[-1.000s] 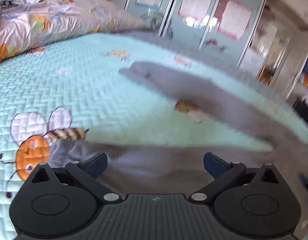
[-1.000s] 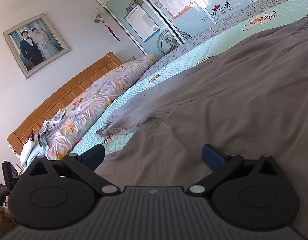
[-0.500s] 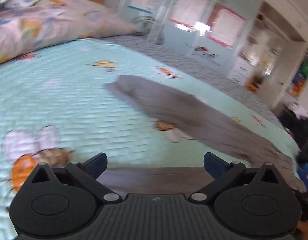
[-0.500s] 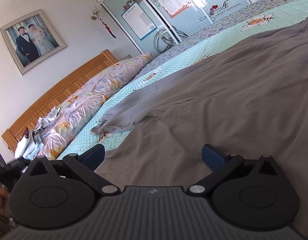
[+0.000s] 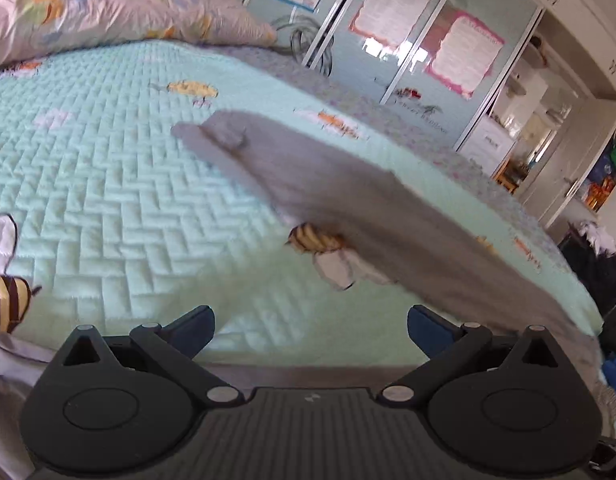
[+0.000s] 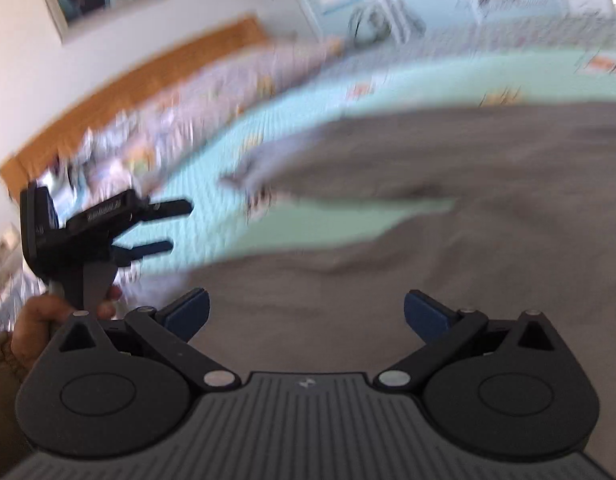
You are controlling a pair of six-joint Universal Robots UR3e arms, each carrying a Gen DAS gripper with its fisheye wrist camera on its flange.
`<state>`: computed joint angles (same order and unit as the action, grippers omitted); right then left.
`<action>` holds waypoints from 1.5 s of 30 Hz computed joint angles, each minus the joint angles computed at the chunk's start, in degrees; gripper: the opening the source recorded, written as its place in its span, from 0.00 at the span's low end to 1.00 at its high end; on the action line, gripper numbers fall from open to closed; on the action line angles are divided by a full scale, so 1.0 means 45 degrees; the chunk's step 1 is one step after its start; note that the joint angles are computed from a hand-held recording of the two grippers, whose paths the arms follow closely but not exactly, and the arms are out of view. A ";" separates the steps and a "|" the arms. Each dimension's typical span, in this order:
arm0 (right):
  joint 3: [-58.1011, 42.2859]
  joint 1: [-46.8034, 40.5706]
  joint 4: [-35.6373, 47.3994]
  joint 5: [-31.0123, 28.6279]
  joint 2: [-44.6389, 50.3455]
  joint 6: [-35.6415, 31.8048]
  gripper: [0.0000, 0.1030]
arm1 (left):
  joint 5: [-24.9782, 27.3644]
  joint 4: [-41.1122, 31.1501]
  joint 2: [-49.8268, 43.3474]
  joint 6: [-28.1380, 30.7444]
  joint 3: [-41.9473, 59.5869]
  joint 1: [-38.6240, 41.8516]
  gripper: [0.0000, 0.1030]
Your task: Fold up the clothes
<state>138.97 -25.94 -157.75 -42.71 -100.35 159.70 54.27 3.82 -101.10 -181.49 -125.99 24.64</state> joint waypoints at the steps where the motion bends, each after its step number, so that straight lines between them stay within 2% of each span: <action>1: -0.0097 0.0159 -0.0605 -0.0049 0.0507 0.0379 1.00 | -0.0126 0.0217 -0.0201 0.0088 -0.0041 0.0112 0.99; 2: -0.0048 0.0155 -0.0816 -0.0062 0.0495 0.0835 1.00 | -0.0253 0.0431 -0.0403 0.0178 -0.0080 0.0225 0.99; 4: -0.0149 -0.0404 0.0072 0.1233 0.0182 0.1563 1.00 | -0.0407 0.1140 -0.0665 -0.0169 -0.0195 0.0365 0.99; 7: -0.0319 -0.0280 -0.2535 0.2517 0.1437 0.3231 1.00 | -0.0365 0.1618 -0.1028 -0.1130 0.0016 0.0409 0.99; 8: -0.0924 0.0295 -0.3575 0.1969 0.2159 0.3897 1.00 | -0.0332 0.1754 -0.1049 -0.1456 0.0021 0.0438 0.99; 9: -0.1924 0.1098 -0.4344 0.0960 0.3023 0.4242 1.00 | -0.0241 0.1908 -0.1033 -0.1738 0.0005 0.0503 0.99; 11: -0.4428 0.3319 -0.4815 -0.2678 0.4605 0.4511 1.00 | 0.0009 0.2064 -0.1011 -0.2213 0.0054 0.0618 0.99; 13: -0.7094 0.5478 -0.5205 -0.6924 0.6671 0.4417 1.00 | 0.0217 0.1915 -0.1082 -0.2498 0.0253 0.0740 0.99; 14: -0.8428 0.6086 -0.5268 -0.8145 0.7741 0.4039 1.00 | 0.0263 0.1757 -0.1161 -0.2588 0.0390 0.0813 0.99; 16: -1.1094 0.6809 -0.5053 -0.9746 0.9720 0.3459 1.00 | 0.0109 0.1674 -0.1335 -0.2818 0.0522 0.0971 0.99; 19: -1.5094 0.7295 -0.3116 -1.0831 1.2054 0.3753 1.00 | 0.0196 0.1592 -0.1267 -0.2774 0.0565 0.0922 0.99; 20: -1.6278 0.7432 -0.2339 -1.1024 1.2692 0.3933 1.00 | 0.0235 0.1522 -0.1241 -0.2719 0.0602 0.0891 0.99; 23: -1.8160 0.7607 0.0081 -1.0396 1.3621 0.2727 1.00 | -0.0036 0.1432 -0.1248 -0.2730 0.0600 0.1068 0.99; 24: -1.7894 0.7624 0.0775 -0.9858 1.3340 0.2134 1.00 | -0.0182 0.1417 -0.1267 -0.2754 0.0591 0.1163 0.99; 27: -1.5788 0.7545 0.0049 -0.9007 1.2090 0.0922 1.00 | -0.0414 0.1442 -0.1405 -0.2751 0.0640 0.1303 0.99; 29: -1.5582 0.7188 0.0215 -0.8159 1.1696 0.1420 1.00 | -0.0457 0.1494 -0.1440 -0.2738 0.0646 0.1327 0.99; 30: -1.5755 0.7120 -0.0127 -0.8135 1.1793 0.1882 1.00 | -0.0463 0.1498 -0.1448 -0.2695 0.0641 0.1329 0.99; 34: -1.7839 0.7330 -0.0826 -0.9134 1.3114 0.3353 1.00 | -0.0544 0.1610 -0.1448 -0.2738 0.0573 0.1410 0.99; 36: -1.9822 0.7663 0.0787 -0.9579 1.4188 0.2972 1.00 | -0.0574 0.1644 -0.1455 -0.2762 0.0551 0.1441 0.99; 38: -2.1562 0.8013 0.2938 -0.9777 1.5028 0.1414 1.00 | -0.0629 0.1646 -0.1425 -0.2719 0.0484 0.1488 0.99; 40: -2.1169 0.8180 0.2490 -1.0124 1.4739 0.1484 1.00 | -0.0711 0.1683 -0.1436 -0.2741 0.0457 0.1547 0.99; 43: -2.0775 0.8067 0.1073 -0.9515 1.4484 0.2646 1.00 | -0.0838 0.1758 -0.1418 -0.2766 0.0364 0.1659 0.99; 45: -2.2675 0.8234 0.1446 -0.9513 1.5568 0.2845 1.00 | -0.0899 0.1809 -0.1415 -0.2787 0.0341 0.1722 0.99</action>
